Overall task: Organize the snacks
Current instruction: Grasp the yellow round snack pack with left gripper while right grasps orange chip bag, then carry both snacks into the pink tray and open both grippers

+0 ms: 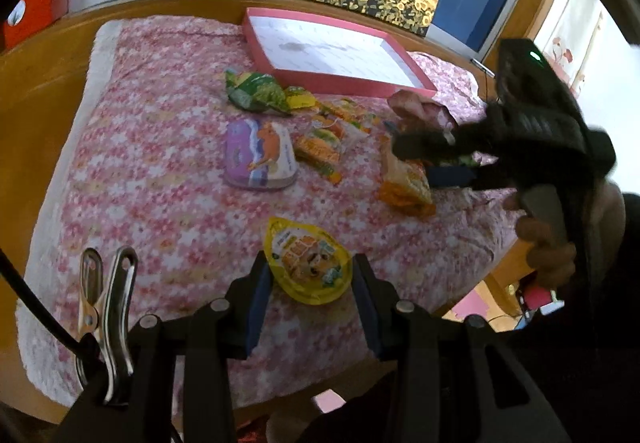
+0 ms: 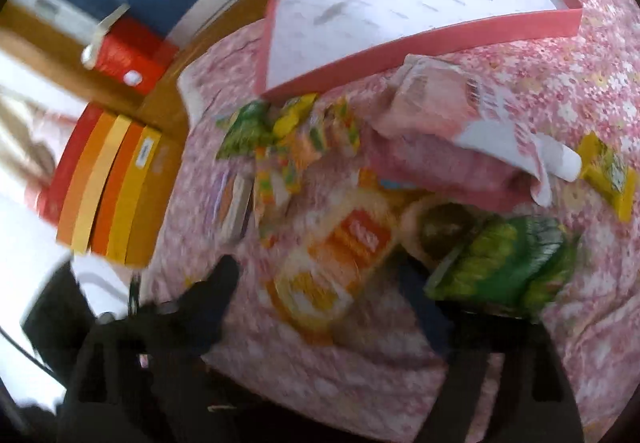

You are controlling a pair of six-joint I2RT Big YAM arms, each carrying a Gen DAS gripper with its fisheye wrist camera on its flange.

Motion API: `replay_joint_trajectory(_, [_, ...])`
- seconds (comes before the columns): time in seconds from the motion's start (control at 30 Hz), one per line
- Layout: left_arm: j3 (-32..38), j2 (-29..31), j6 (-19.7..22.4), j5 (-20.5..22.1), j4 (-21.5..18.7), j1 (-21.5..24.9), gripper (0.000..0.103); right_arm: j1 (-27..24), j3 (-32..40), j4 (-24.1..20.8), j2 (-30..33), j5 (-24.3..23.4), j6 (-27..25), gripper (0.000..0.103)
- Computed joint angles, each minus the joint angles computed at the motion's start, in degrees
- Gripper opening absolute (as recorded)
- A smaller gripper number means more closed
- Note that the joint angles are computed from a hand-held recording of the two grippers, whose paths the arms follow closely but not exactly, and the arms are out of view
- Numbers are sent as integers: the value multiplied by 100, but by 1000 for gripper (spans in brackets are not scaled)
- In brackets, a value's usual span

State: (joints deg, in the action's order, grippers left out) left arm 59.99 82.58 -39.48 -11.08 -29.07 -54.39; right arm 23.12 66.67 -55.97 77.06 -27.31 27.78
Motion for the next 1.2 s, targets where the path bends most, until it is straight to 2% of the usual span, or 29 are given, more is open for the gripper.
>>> replay_joint_trajectory(0.07, [-28, -39, -19, -15, 1, 26, 42, 144, 379, -375, 335, 400, 1, 91])
replay_joint_trajectory(0.13, [-25, -58, -3, -42, -15, 59, 42, 356, 630, -648, 515, 1000, -286, 73])
replay_joint_trajectory(0.17, [-21, -69, 20, -54, -18, 73, 42, 456, 697, -775, 546, 1313, -514, 53])
replay_joint_trajectory(0.23, [-35, -106, 90, -71, 37, 104, 42, 506, 699, -810, 527, 1387, -836, 49])
replay_joint_trajectory(0.27, [-29, -128, 140, -77, 73, 125, 42, 460, 612, -688, 435, 1096, -976, 47])
replay_joint_trajectory(0.37, [-4, -182, 263, -50, 191, 185, 42, 308, 376, -441, 116, -67, -1574, 47])
replay_joint_trajectory(0.47, [164, -151, 458, 53, 265, 282, 42, 100, 239, -78, -238, -690, -1778, 47])
replay_joint_trajectory(0.5, [226, -127, 504, 70, 290, 310, 42, 27, 218, 58, -299, -708, -1752, 47])
replay_joint_trajectory(0.63, [794, 195, 803, 239, 402, 520, 42, -429, 178, 587, -428, -470, -1431, 47])
replay_joint_trajectory(0.73, [1400, 594, 1063, 322, 381, 696, 42, -824, 391, 657, -254, 347, -1547, 47])
replay_joint_trajectory(0.83, [2243, 1206, 1371, 251, 178, 856, 42, -1082, 634, 700, 56, 900, -1859, 47])
replay_joint_trajectory(1.0, [3745, 2365, 1633, 312, -668, 1117, 42, -1415, 1291, 542, 927, 1091, -2539, 47])
replay_joint_trajectory(1.07, [4119, 2711, 1525, 347, -935, 1198, 42, -1479, 1522, 407, 1302, 1199, -2800, 47])
replay_joint_trajectory(1.2, [4398, 3048, 1339, 258, -1316, 1254, 42, -1472, 2061, 149, 1978, 1405, -3250, 47])
